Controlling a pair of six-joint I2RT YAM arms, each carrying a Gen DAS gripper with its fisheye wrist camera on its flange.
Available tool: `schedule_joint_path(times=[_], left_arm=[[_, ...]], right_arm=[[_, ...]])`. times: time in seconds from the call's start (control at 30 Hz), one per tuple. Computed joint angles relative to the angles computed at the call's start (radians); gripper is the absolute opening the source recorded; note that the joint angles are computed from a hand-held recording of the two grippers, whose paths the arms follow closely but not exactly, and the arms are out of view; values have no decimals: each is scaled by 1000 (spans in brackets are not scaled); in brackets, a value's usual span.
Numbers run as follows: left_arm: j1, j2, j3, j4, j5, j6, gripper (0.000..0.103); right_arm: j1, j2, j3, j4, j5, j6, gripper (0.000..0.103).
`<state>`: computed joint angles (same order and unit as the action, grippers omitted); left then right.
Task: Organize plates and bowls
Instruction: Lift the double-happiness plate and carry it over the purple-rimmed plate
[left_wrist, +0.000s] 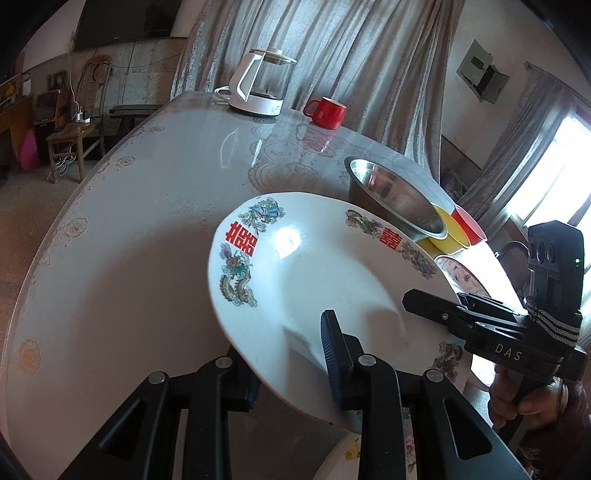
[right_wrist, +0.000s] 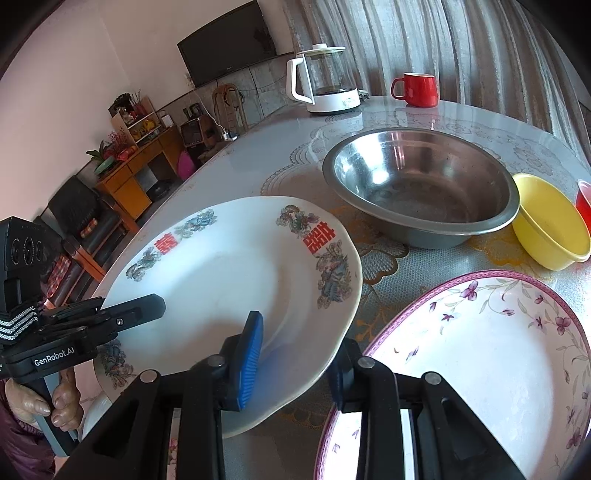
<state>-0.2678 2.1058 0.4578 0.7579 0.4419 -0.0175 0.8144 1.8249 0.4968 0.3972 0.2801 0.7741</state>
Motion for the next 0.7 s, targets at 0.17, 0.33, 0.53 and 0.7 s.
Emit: schedule_joint_path(times=[0.17, 0.33, 0.53, 0.7], left_arm=[[-21, -70, -70, 29, -5, 1, 30], [-82, -156, -137, 45, -32, -24, 30], [-233, -239, -179, 41, -104, -92, 31], [-388, -256, -156, 13, -181, -169, 32]], right_arm=[[50, -67, -48, -3, 54, 29, 31], [106, -176, -122, -28, 110, 74, 31], [180, -378, -219, -156, 196, 160, 31], [246, -573, -292, -338, 277, 268, 31]])
